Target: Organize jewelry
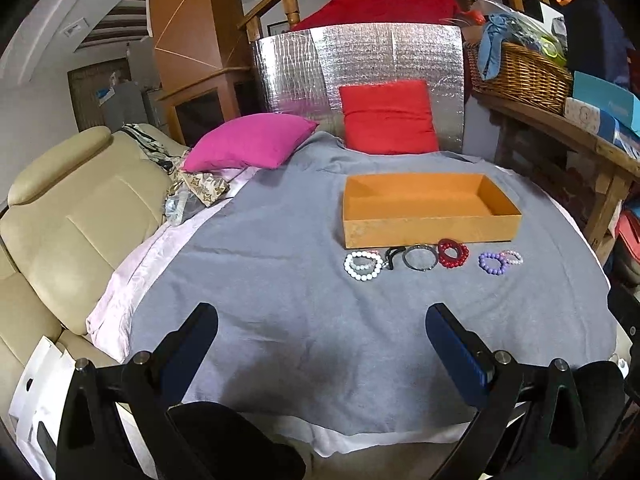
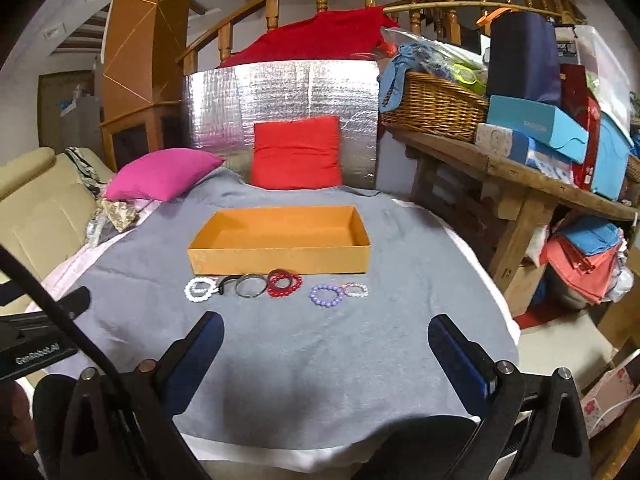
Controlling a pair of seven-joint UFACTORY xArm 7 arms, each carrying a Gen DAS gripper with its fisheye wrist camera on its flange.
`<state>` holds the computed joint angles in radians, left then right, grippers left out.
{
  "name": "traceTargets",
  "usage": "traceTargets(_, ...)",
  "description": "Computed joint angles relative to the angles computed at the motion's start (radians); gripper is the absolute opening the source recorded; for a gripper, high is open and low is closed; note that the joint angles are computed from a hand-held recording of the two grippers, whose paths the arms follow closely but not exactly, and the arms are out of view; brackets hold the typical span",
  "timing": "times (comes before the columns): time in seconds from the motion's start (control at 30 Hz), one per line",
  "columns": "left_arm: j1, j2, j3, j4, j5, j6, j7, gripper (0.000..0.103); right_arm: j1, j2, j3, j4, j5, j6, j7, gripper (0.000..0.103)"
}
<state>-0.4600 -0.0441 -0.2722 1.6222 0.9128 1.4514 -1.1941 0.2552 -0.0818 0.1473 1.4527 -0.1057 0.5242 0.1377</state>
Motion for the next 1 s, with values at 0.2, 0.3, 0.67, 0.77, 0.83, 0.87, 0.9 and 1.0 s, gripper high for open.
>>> traceTargets(0.2, -0.01, 0.014, 0.0, 0.014, 0.005, 0.003, 0.012, 0.103, -0.001, 0.004, -0.002, 0.001, -0.002, 0.012, 0.007, 0.103)
traceTargets(0.3, -0.015, 0.017, 0.002, 0.018, 0.007, 0.005, 0.011, 0.103, -0.004, 0.007, -0.001, 0.004, -0.022, 0.017, 0.03, 0.103)
traceTargets(0.67, -0.03, 0.027, 0.008, 0.031, 0.012, 0.01, 0.018, 0.103, -0.008, 0.01, -0.001, 0.012, -0.05, 0.026, 0.067, 0.103)
traceTargets(0.77, -0.031, 0.026, 0.008, 0.031, 0.014, 0.008, 0.017, 0.103, -0.008, 0.011, -0.001, 0.013, -0.055, 0.028, 0.07, 0.103)
traceTargets(0.83, -0.031, 0.025, 0.009, 0.03, 0.014, 0.006, 0.02, 0.103, -0.008, 0.01, -0.002, 0.012, -0.054, 0.028, 0.071, 0.103)
traceTargets(0.87, -0.031, 0.027, 0.009, 0.032, 0.014, 0.006, 0.021, 0.103, -0.008, 0.01, -0.003, 0.012, -0.051, 0.028, 0.071, 0.103)
traceTargets(0.9, -0.032, 0.029, 0.008, 0.033, 0.015, 0.008, 0.022, 0.103, -0.008, 0.011, -0.003, 0.012, -0.052, 0.029, 0.071, 0.103)
traceTargets(1.0, -0.033, 0.031, 0.01, 0.035, 0.013, 0.007, 0.023, 0.103, -0.008, 0.013, -0.002, 0.015, -0.06, 0.033, 0.079, 0.103)
